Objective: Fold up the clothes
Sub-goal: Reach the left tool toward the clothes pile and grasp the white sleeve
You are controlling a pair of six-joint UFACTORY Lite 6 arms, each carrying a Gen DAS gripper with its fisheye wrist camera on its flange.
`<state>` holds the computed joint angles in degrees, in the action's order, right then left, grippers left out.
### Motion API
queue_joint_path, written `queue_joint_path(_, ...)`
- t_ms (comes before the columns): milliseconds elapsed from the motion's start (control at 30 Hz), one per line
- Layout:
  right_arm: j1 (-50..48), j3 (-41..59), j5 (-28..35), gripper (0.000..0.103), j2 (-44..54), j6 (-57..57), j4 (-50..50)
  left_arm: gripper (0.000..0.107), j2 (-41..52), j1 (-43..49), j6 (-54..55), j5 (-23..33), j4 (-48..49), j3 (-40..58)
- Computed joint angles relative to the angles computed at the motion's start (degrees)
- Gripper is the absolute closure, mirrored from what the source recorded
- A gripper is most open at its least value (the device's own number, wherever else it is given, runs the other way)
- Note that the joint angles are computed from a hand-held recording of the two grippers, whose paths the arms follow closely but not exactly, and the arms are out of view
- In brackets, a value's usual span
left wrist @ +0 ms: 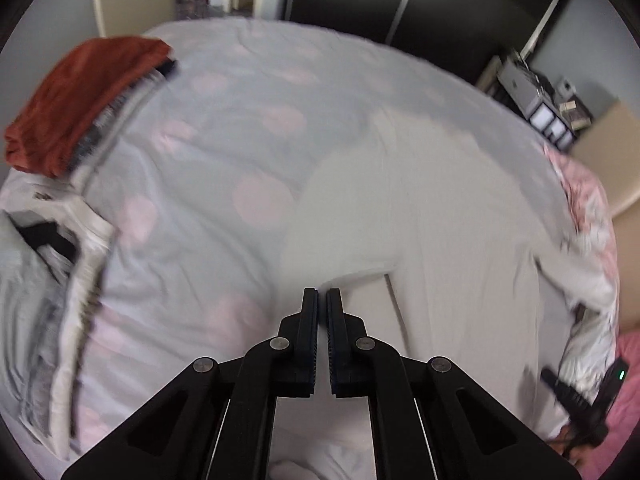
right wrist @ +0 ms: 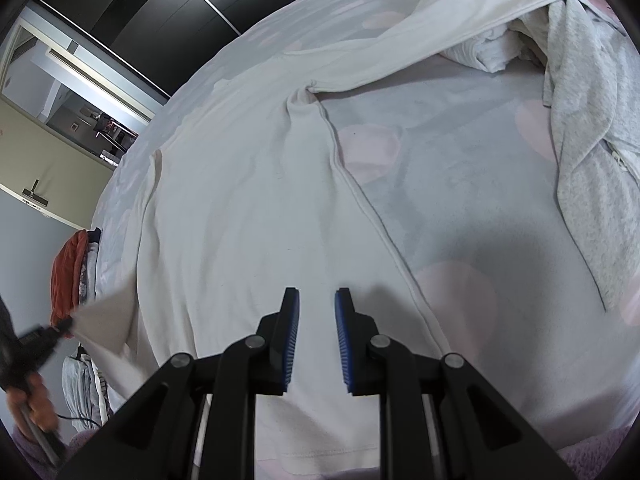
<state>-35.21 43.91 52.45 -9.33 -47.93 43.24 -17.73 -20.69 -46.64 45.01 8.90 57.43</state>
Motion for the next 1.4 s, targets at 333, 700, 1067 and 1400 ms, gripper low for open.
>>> queue_joint_path(333, 4.3, 1.4, -3.5, 0.085, 4.9, 1.2, 0.5, 0.103, 15.8, 32.9, 27.5, 3.7, -8.2, 25.5)
queue_joint_path(700, 9.3, 3.0, -6.4, 0.085, 10.4, -1.3, 4.8, 0.103, 45.7, 43.1, 21.6, 2.5, 4.9, 45.8)
queue_joint_path(1067, 13.4, 4.7, -10.2, 0.085, 14.1, 2.2, 3.6, 0.091, 63.3, 45.9, 21.6, 3.9, 9.6, 58.5)
queue_joint_path(1400, 14.6, 3.9, -10.7, 0.085, 13.0, 3.1, 3.6, 0.056, 43.4, 43.1, 37.6, -13.3, -0.4, 24.6)
